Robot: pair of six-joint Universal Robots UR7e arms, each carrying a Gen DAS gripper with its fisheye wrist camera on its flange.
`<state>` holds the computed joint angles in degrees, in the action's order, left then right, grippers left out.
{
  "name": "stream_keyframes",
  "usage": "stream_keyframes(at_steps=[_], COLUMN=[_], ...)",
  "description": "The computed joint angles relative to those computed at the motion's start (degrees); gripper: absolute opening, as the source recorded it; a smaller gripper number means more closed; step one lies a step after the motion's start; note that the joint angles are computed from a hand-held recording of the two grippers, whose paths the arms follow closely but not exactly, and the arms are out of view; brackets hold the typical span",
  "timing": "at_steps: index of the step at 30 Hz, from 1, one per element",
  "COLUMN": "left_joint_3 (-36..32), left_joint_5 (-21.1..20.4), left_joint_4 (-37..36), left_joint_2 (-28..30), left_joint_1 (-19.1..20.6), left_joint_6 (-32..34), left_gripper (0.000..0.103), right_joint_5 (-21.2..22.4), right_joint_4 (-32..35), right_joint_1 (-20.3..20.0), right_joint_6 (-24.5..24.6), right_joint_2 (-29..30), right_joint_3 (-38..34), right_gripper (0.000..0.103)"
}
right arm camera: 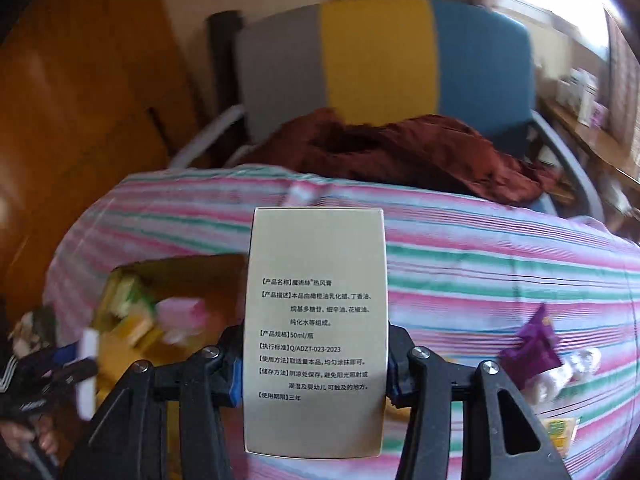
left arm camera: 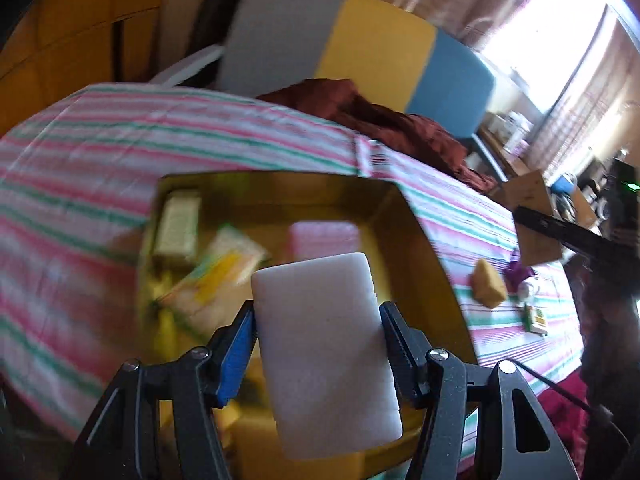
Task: Organize objects
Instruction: 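Carry the white block and cream box into the gold tray and release both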
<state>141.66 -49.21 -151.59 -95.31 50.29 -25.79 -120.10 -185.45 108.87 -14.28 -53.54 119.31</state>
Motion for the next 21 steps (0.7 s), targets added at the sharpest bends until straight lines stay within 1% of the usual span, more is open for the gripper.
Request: stream_keyframes(at_steps=[2, 3, 5, 7, 9, 10, 11, 12, 13, 14, 15, 16, 17, 19, 20, 21], left_joint_3=[1.1, 1.7, 2.5, 3.1, 3.5, 3.6, 3.7, 3.8, 3.9, 4.1, 4.3, 4.3, 4.5, 4.7, 4.8, 5.0], left_joint_5=[0.6, 0.7, 0.9, 1.0, 0.5, 0.4, 0.6, 0.8, 1.0, 1.3, 1.7, 1.8, 1.8, 1.8, 1.7, 1.5], left_joint_4=[1.7, 2.5, 3.2, 3.3, 2.5, 1.7, 1.0, 0.6, 0.6, 0.3, 0.4, 0.8, 1.1, 1.3, 1.3, 1.1], left_joint_2=[-2.2, -3.5, -5.1, -6.2, -6.5, -6.4, -6.2, -6.0, -6.0, -6.0, -6.1, -6.1, -6.3, -6.5, -6.6, -6.7], left_joint_1=[0.2, 0.4, 0.4, 0.5, 0.7, 0.8, 0.8, 0.8, 0.8, 0.8, 0.7, 0.7, 0.7, 1.1, 1.3, 1.6], left_joint_6=[-1.8, -2.7, -3.4, -3.7, -3.5, -3.1, -3.0, -3.1, -3.3, -3.4, -3.5, -3.3, -2.8, -2.7, -2.7, -2.8], left_gripper=[0.061, 0.061, 0.061, 0.061, 0.061, 0.063, 0.064, 0.067, 0.071, 0.072, 0.074, 0.074, 0.074, 0.074, 0.074, 0.074], right_joint_5=[2.7, 3.8, 3.7, 3.6, 3.7, 3.7, 3.1, 1.5, -1.3, -5.0, -8.2, -10.3, -11.0, -8.3, -7.6, -7.9], right_joint_4=[2.2, 3.8, 6.3, 10.3, 15.3, 17.6, 18.6, 17.2, 14.6, 11.6, 8.4, 5.7, 4.2, 5.1, 5.2, 4.5], right_joint_1=[1.4, 2.3, 4.3, 5.9, 7.3, 8.1, 8.9, 10.0, 10.9, 11.8, 12.4, 12.7, 12.5, 10.9, 10.6, 10.5], right_joint_6=[-1.1, -2.6, -6.0, -8.2, -9.9, -10.8, -12.0, -12.6, -13.6, -14.6, -15.5, -15.7, -15.3, -13.0, -12.1, -11.9], right_joint_2=[0.9, 1.8, 4.3, 7.0, 9.9, 11.6, 13.7, 15.5, 17.7, 19.9, 21.8, 22.9, 23.1, 20.9, 19.9, 19.4], right_joint_3=[0.6, 0.6, -0.2, -1.8, -4.6, -6.2, -8.0, -8.7, -10.0, -11.4, -12.3, -12.8, -12.8, -11.2, -10.0, -8.9], right_gripper=[0.05, 0.05, 0.05, 0.05, 0.05, 0.05, 0.051, 0.054, 0.056, 0.06, 0.061, 0.061, 0.061, 0.063, 0.063, 0.063])
